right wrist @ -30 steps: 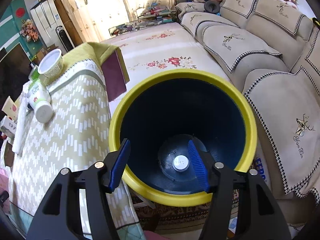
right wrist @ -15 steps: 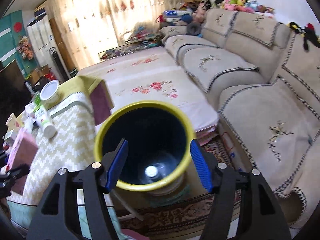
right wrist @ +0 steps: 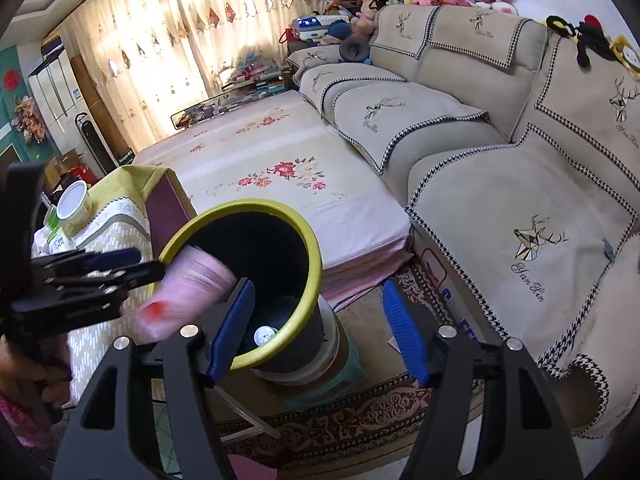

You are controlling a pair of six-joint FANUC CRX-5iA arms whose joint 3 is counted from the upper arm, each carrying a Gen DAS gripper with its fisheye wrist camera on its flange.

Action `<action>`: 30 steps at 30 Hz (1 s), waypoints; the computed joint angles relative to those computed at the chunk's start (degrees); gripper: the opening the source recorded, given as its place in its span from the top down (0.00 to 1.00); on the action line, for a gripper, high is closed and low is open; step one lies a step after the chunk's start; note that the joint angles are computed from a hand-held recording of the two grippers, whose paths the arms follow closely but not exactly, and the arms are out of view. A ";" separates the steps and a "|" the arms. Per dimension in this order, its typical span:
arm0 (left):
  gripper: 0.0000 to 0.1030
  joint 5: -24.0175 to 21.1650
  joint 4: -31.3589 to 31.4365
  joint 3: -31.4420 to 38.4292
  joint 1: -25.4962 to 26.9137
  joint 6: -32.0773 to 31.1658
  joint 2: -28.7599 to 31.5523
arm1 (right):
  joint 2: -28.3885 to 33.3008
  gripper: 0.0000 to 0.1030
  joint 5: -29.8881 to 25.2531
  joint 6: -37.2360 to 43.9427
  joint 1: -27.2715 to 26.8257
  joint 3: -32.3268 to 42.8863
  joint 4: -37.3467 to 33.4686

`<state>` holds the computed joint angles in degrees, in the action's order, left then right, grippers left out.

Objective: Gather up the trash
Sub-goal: 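Carry the milk carton over the bin and open the left tool, then grasp the white foam net sleeve with the right tool while the left tool returns to the table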

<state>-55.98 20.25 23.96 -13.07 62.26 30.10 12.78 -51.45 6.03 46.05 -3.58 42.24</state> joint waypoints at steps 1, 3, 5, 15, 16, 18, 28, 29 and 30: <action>0.38 0.18 -0.66 1.40 -0.43 1.15 0.99 | -0.01 0.38 0.24 0.09 -0.10 -0.07 -0.27; 0.38 0.10 -1.30 2.91 -0.68 2.57 1.94 | -0.08 0.38 0.63 -0.21 -0.03 -0.36 -0.37; 0.37 1.30 1.25 0.73 0.05 1.09 0.45 | 0.15 0.38 0.92 -0.21 0.09 -0.16 -0.61; 0.19 13.16 9.47 -25.82 10.36 -7.69 -22.84 | 5.88 0.36 2.34 8.39 1.38 7.50 -6.13; 0.18 14.10 10.09 -28.46 12.04 -8.37 -25.34 | 6.96 0.36 2.28 9.92 1.73 9.13 -6.84; 0.17 15.15 11.12 -32.40 15.20 -9.42 -29.33 | 8.85 0.36 2.21 12.72 2.38 12.13 -8.12; 0.14 15.13 11.27 -46.08 33.67 -10.58 -44.48 | 22.26 0.36 -1.36 30.63 7.17 35.71 -17.75; 0.14 15.15 11.53 -46.92 35.31 -11.00 -45.32 | 24.05 0.36 -2.01 32.62 7.72 38.96 -19.26; 0.14 15.22 12.49 -48.03 36.64 -12.28 -46.06 | 26.61 0.36 -3.11 35.35 8.23 43.69 -21.54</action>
<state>-40.76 32.74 -24.07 23.56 49.98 -15.96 39.38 -54.56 41.38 54.28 40.10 20.69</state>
